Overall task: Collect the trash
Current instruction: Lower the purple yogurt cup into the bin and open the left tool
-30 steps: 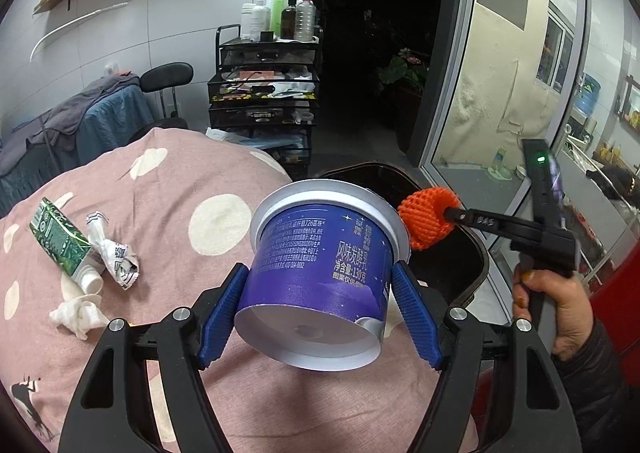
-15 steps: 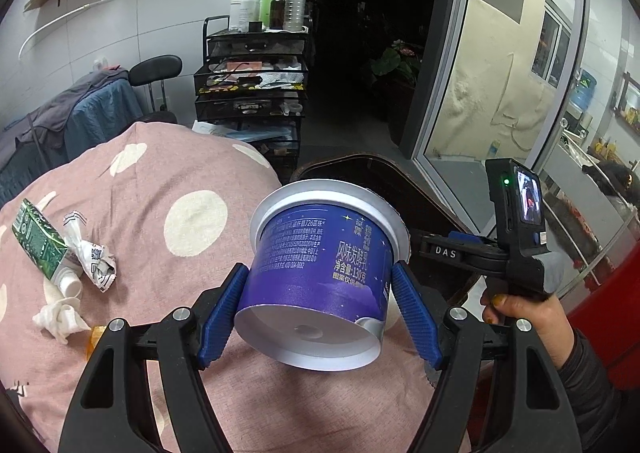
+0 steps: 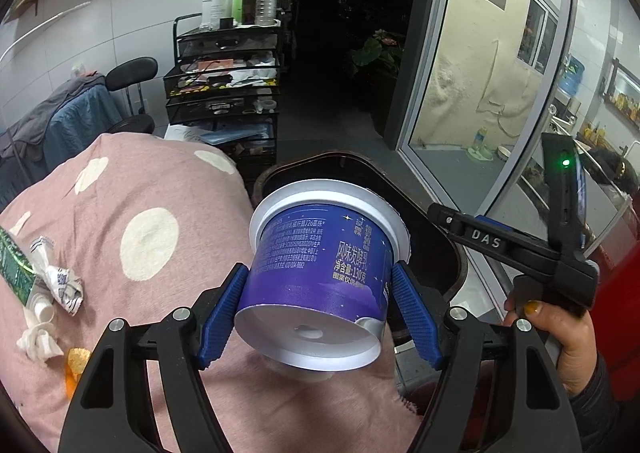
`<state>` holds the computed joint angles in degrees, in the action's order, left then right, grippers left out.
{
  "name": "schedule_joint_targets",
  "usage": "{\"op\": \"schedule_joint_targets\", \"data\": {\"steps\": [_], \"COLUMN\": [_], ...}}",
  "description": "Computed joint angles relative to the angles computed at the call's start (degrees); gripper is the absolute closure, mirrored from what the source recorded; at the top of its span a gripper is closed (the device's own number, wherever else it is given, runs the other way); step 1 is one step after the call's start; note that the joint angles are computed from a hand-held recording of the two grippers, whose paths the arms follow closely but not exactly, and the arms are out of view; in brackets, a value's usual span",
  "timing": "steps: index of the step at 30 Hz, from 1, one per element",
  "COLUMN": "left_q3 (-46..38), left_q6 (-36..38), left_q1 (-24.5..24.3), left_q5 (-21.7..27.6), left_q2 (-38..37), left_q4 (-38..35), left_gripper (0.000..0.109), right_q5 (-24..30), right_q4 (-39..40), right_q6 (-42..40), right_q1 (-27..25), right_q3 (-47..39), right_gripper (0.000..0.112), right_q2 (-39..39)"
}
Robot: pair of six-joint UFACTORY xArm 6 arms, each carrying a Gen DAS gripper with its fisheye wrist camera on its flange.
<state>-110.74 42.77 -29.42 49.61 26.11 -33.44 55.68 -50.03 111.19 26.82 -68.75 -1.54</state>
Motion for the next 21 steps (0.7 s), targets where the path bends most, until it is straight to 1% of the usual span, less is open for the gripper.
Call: {"op": "schedule_joint_targets", "data": {"steps": [7, 9, 12, 18, 21], "left_q3": [-5.8, -8.46, -12.2, -22.35, -27.57], "left_q6": [-2.71, -3.81, -5.23, -8.77, -10.17], "left_q1": [-2.14, -2.62, -3.34, -4.3, -5.12], "left_q5": [1.44, 2.76, 4.19, 10.36, 12.37], "left_q2": [4.08, 5.87, 8.58, 15.17, 18.54], "left_q4": [3.21, 4.24, 6.2, 8.75, 10.72], "left_gripper": [0.036, 0.036, 0.036, 0.036, 0.036], "right_q5": [4.62, 6.38, 7.09, 8.12, 8.03], "right_q4": [-3.12, -3.74, -4.34, -4.9, -4.95], "right_q6": [3.78, 4.72, 6.15, 7.56, 8.2], "right_q1": [1.15, 1.51, 1.66, 1.83, 1.7], "right_q3": [1.3, 1.58, 2.51, 3.69, 4.37], "right_gripper": [0.029, 0.029, 0.029, 0.027, 0.027], "right_q2": [-2.76, -3.4, -4.63, -6.07, -6.67]}}
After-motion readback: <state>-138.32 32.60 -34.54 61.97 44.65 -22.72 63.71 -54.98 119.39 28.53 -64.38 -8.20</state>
